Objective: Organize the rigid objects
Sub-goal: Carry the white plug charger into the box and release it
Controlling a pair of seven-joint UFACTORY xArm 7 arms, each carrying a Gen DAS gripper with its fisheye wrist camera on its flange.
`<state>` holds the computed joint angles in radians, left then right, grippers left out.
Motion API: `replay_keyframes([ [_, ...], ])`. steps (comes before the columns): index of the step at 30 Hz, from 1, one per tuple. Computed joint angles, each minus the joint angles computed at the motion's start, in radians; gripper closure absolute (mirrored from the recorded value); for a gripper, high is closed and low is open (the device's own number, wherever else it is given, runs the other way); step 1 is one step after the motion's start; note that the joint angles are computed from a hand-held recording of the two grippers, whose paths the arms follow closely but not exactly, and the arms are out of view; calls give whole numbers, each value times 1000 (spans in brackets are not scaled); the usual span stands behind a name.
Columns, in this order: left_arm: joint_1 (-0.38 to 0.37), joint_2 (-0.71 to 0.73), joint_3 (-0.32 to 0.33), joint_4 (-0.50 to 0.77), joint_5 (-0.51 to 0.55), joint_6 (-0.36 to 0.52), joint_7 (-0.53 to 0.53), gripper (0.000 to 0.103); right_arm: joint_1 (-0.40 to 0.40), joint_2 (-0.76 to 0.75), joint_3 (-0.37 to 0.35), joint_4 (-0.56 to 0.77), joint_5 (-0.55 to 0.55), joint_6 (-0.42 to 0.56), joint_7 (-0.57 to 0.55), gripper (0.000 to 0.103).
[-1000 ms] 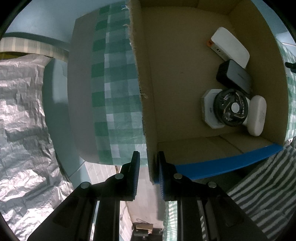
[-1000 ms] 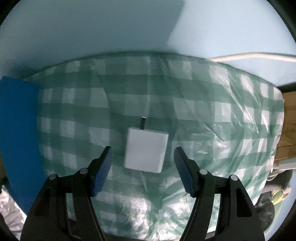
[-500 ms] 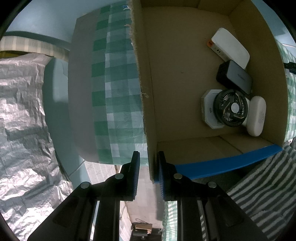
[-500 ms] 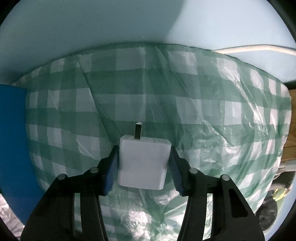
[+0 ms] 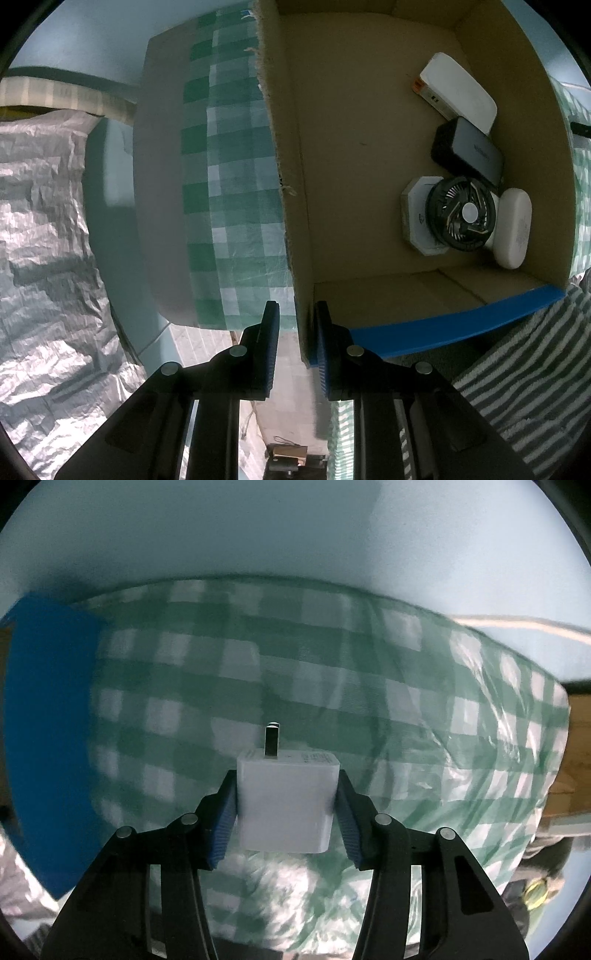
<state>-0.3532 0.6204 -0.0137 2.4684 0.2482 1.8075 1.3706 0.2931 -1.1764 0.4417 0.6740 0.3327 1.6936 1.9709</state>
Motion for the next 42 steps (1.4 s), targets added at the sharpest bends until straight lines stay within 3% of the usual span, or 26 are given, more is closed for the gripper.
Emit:
replay_keyframes([
  [11, 1, 2, -1, 6, -2, 3, 11, 84, -55, 345, -26, 306, -208, -82, -233, 54],
  [23, 0, 29, 7, 56, -14, 30, 25, 84, -38, 657, -90, 511, -338, -187, -486, 54],
  [35, -2, 55, 12, 103, -18, 54, 39, 84, 13, 845, -163, 569, -352, -291, -610, 54],
  [42, -1, 34, 9, 64, -16, 35, 39, 84, 26, 879, -194, 539, -325, -339, -652, 54],
])
